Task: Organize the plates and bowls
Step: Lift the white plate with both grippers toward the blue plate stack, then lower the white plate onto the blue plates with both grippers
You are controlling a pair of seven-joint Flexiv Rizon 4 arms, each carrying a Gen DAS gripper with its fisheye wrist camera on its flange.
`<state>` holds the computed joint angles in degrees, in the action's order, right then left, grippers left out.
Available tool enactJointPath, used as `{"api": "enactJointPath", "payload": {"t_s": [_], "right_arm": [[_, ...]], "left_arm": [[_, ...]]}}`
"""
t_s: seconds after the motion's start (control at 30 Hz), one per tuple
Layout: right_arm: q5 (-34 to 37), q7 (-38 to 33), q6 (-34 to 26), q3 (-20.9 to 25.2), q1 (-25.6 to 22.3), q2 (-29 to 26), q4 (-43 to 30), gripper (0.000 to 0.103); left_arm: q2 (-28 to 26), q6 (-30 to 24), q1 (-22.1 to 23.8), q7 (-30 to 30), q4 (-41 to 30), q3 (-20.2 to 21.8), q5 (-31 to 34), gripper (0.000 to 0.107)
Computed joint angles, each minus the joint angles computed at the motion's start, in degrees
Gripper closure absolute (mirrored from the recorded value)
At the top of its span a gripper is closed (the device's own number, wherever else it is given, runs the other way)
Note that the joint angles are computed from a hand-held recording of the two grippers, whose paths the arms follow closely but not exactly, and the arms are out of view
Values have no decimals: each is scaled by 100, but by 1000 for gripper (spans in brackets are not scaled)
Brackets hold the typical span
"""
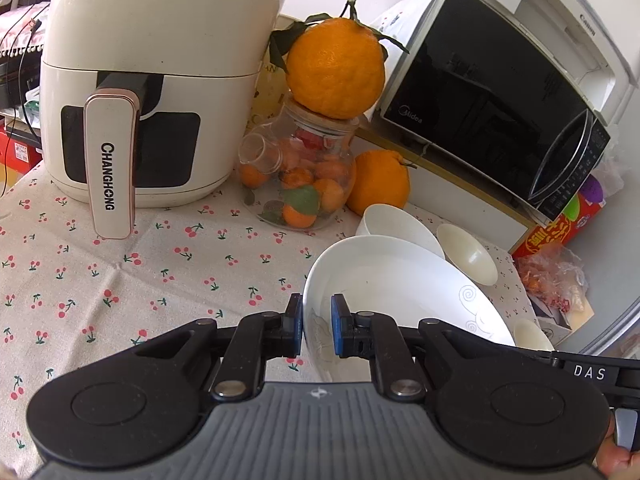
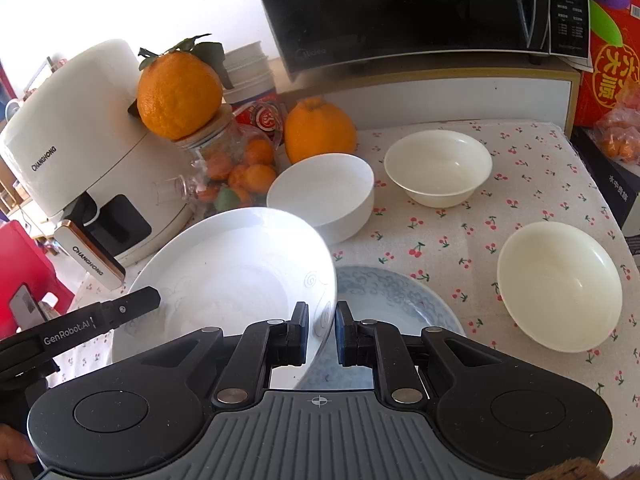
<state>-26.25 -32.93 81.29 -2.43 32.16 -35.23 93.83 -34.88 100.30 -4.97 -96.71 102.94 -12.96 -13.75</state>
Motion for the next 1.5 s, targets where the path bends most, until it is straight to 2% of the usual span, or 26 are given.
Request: {"api": "enactJointPath", "payload": {"t_s": [0.47,0.7,0.8,0.97,1.17,1.5], "right_arm": [[-148,136,-103,0,-76,450,814,88],[-312,233,-242,-40,-77,515,1025,88],[-441,282,-239,-79,-69,532,1078,88],[-664,355,-203,-181,-23,543,1118,88],[-1102,519,-237,-370,82,568,1165,88],[-1327,410,-602,-136,-82,568,1026,88]], "left_arm": [[-156,-25,-599,316,-182,455,154,94],[-255,-150,-1055,541,-302,899,179,95],[-320,-222,-1382,539,-418,1279,136,95],[-392,-381,-1651,475,-557,1611,65,95],[-408,-404,-1694,464,-588,1679,155,95],[-447,-515,-1851,449,-689,1900,258,95]]}}
